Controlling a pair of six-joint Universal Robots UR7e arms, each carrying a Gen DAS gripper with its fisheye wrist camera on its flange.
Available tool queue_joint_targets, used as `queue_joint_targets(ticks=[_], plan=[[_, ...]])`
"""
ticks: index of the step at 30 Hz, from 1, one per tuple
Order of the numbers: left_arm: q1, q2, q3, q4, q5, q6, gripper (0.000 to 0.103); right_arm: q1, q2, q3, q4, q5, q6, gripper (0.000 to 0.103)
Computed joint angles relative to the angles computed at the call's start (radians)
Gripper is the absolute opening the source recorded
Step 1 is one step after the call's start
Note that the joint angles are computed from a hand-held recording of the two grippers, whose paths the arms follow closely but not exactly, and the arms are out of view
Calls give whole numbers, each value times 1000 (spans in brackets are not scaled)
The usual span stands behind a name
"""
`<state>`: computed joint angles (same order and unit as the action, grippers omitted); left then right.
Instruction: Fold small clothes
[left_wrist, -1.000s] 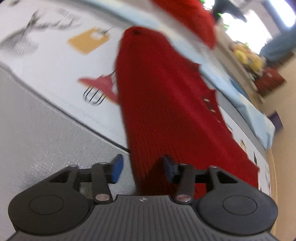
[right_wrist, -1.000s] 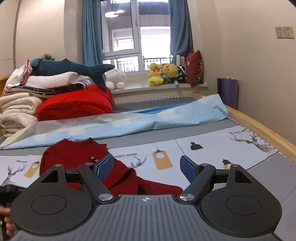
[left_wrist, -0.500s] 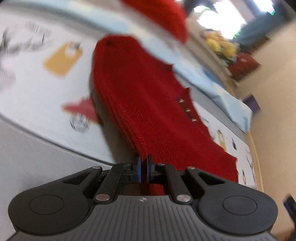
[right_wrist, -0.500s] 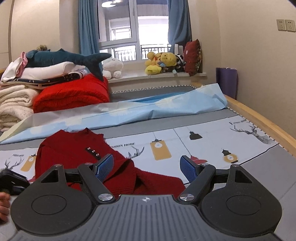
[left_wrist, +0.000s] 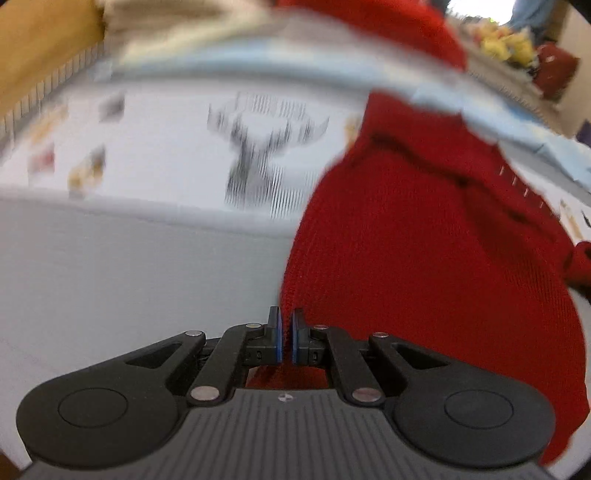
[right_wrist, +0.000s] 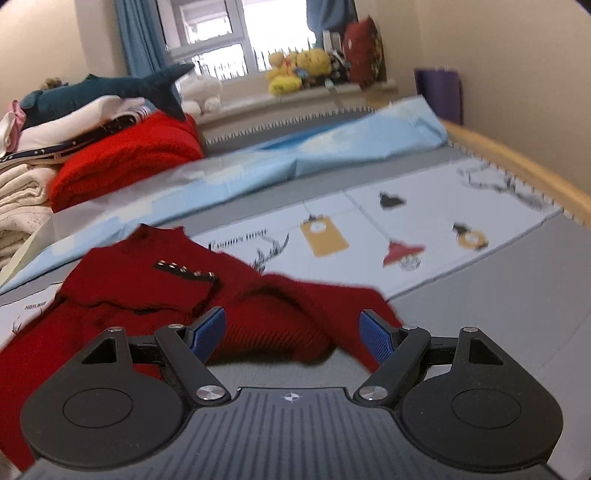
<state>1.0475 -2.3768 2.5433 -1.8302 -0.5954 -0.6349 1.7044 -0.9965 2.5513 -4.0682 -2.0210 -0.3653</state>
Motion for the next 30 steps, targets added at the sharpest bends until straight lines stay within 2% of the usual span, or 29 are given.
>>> queue_joint_targets(ticks=[1, 3, 8, 12, 14, 17, 18, 19, 20, 21, 22, 23, 25, 26, 27, 29, 30], plan=[[29, 28, -9, -27, -42, 36, 5, -3, 3, -5, 25, 1, 24, 81], [32, 38, -10, -59, -87, 130, 6, -12, 10, -17, 91, 15, 84, 81], [89, 70, -32, -118, -119, 172, 9, -29, 53, -79, 286, 105, 202, 78], [180, 102, -44, -249, -168, 244, 17, -40, 120, -176, 422, 177, 284, 76], [216, 143, -44, -326, -199, 276, 26, -38, 151, -227, 476, 176, 320, 76], [239, 172, -50, -367, -211, 298, 27, -42, 205, -293, 530, 184, 382, 74], [246, 184, -52, -383, -214, 301, 27, -47, 221, -311, 543, 181, 405, 72], [249, 190, -49, -392, -216, 301, 27, -45, 240, -333, 558, 167, 435, 62], [257, 204, -51, -409, -218, 308, 27, -41, 257, -355, 575, 145, 465, 47], [257, 215, -54, -412, -213, 306, 27, -35, 272, -376, 588, 111, 487, 36], [264, 230, -56, -427, -209, 314, 27, -24, 287, -390, 580, 58, 503, 27], [264, 240, -58, -429, -201, 312, 27, -21, 294, -394, 561, 43, 510, 21], [273, 267, -66, -433, -196, 313, 27, -2, 304, -410, 530, -5, 512, 18], [274, 276, -68, -426, -197, 316, 20, 5, 302, -420, 523, -21, 499, 17], [272, 285, -71, -408, -199, 324, 14, 6, 297, -430, 506, -24, 480, 16], [257, 289, -70, -379, -208, 343, 10, -12, 272, -453, 481, -3, 447, 14], [252, 284, -74, -369, -248, 360, 9, -30, 255, -468, 469, 16, 437, 14]])
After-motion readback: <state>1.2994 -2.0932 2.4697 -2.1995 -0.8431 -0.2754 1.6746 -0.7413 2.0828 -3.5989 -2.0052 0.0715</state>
